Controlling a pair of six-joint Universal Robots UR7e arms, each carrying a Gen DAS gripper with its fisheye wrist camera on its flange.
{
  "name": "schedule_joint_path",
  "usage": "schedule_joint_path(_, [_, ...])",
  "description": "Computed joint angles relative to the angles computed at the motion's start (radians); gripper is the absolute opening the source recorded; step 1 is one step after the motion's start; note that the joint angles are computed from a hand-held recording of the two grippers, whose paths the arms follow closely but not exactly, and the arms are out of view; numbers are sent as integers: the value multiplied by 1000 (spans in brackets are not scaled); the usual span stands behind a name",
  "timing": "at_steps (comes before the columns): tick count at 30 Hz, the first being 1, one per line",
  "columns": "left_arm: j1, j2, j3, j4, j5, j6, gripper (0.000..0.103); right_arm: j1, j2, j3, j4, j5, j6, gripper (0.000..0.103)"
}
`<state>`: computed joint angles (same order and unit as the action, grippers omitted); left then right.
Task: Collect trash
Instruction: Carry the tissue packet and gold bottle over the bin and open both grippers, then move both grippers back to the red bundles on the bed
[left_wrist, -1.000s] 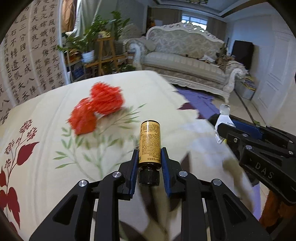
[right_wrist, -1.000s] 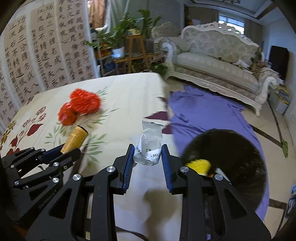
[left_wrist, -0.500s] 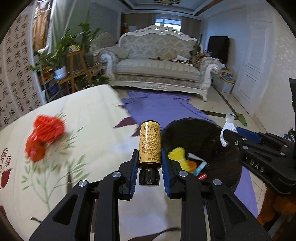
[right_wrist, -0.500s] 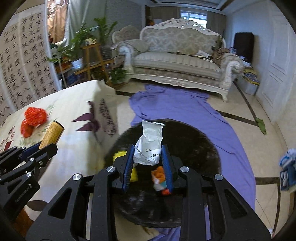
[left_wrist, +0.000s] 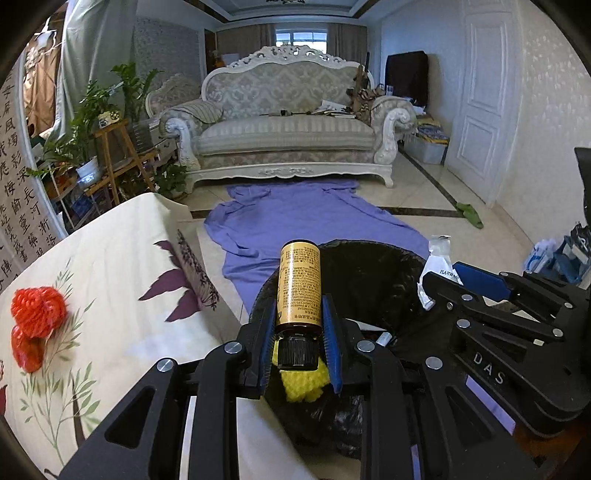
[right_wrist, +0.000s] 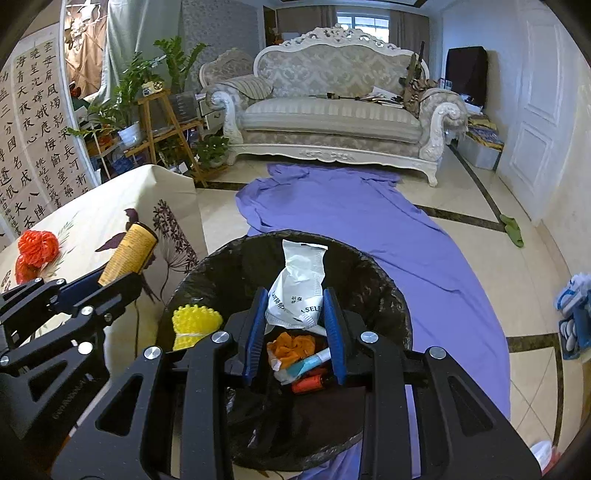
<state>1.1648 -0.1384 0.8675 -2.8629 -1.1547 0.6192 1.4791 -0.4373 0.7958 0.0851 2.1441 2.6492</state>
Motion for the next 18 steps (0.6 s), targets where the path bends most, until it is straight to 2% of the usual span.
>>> schedule_joint_path(3, [0,25,-43,28,15,4,25,-9,6,-19,12,-4,5,31])
schedule_joint_path(5, [0,40,-72,49,28,-4,27,-13,5,-23,8,-4,3,37])
schedule_joint_path(7, [-1,49,-87,54,36,-11,45,-15,7,-24,-2,0,1,40])
schedule_joint_path(9, [0,53,-92,43,39,-13,56,-18,8,-27,-3,6,3,41])
schedule_joint_path(11, [0,55,-97,42,37,-16,58,-19,3,-18,-10,9,7,41])
schedule_joint_path(13, [-1,59,-104,39,43,-14,65,-20,-1,-10,-16,12,11,42])
schedule_joint_path(15, [-1,55,-93,20,45,-11,69,-20,-7,1,-25,16,14,42])
schedule_joint_path(18, [1,46,-83,12,41,-15,72,-20,-14,8,-32,20,12,47])
